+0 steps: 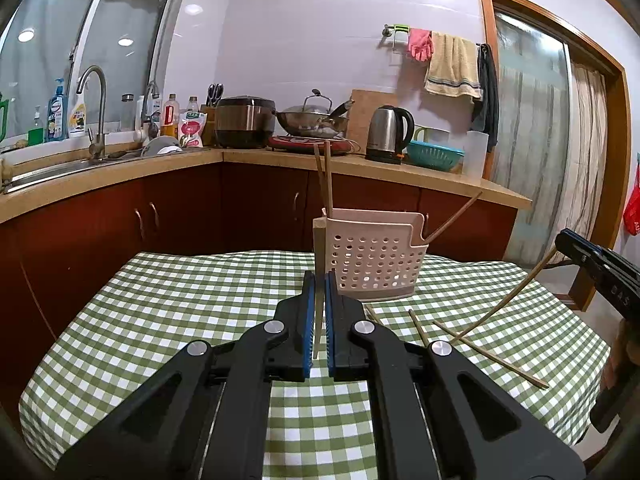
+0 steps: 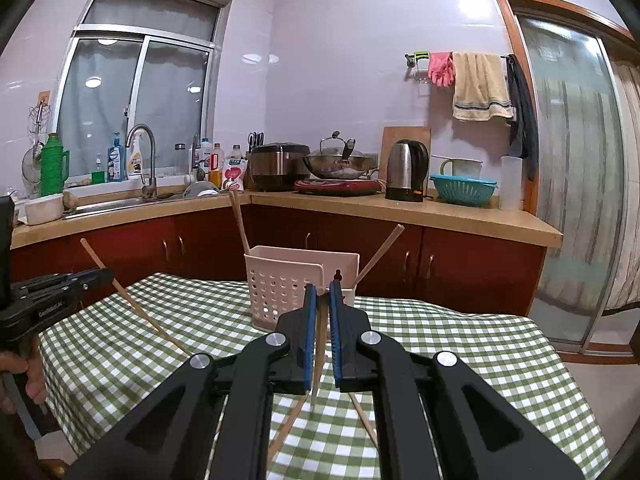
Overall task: Organize utensils
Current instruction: 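Lift both held chopsticks and carry them upright over the beige holder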
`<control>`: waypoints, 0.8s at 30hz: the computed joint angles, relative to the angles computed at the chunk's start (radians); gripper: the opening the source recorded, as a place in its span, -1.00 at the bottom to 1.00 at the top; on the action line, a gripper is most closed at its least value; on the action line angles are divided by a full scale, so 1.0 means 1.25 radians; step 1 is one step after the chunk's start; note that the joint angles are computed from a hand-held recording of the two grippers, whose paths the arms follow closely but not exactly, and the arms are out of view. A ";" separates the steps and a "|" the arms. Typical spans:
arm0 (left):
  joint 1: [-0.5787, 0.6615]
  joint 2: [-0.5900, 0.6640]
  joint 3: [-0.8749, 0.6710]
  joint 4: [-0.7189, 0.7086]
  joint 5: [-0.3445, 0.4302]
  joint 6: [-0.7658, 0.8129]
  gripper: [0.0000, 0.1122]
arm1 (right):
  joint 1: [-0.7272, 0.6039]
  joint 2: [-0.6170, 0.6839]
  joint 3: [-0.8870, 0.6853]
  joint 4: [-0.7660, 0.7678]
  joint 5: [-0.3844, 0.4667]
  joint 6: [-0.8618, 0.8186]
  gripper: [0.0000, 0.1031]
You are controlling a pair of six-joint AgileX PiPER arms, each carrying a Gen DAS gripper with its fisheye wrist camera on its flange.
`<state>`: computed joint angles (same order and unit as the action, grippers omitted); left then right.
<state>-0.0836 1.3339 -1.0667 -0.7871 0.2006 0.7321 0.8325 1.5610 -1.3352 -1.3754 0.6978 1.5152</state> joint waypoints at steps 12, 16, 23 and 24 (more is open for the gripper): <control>0.004 0.052 -0.103 -0.053 0.045 0.044 -0.90 | -0.045 0.021 -0.079 0.055 -0.042 -0.072 -0.86; 0.014 0.075 -0.177 -0.076 0.092 0.047 -0.91 | -0.074 0.015 -0.120 0.091 -0.081 -0.109 -0.86; 0.004 0.127 -0.322 -0.064 0.107 0.024 -0.91 | -0.121 0.044 -0.233 0.121 -0.138 -0.176 -0.86; -0.001 0.135 -0.342 -0.055 0.104 0.017 -0.91 | -0.127 0.055 -0.261 0.118 -0.142 -0.188 -0.86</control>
<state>-0.0847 1.5032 -1.4947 -0.8557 0.3304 0.7528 0.6735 1.6304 -1.6614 -1.2274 0.5202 1.2802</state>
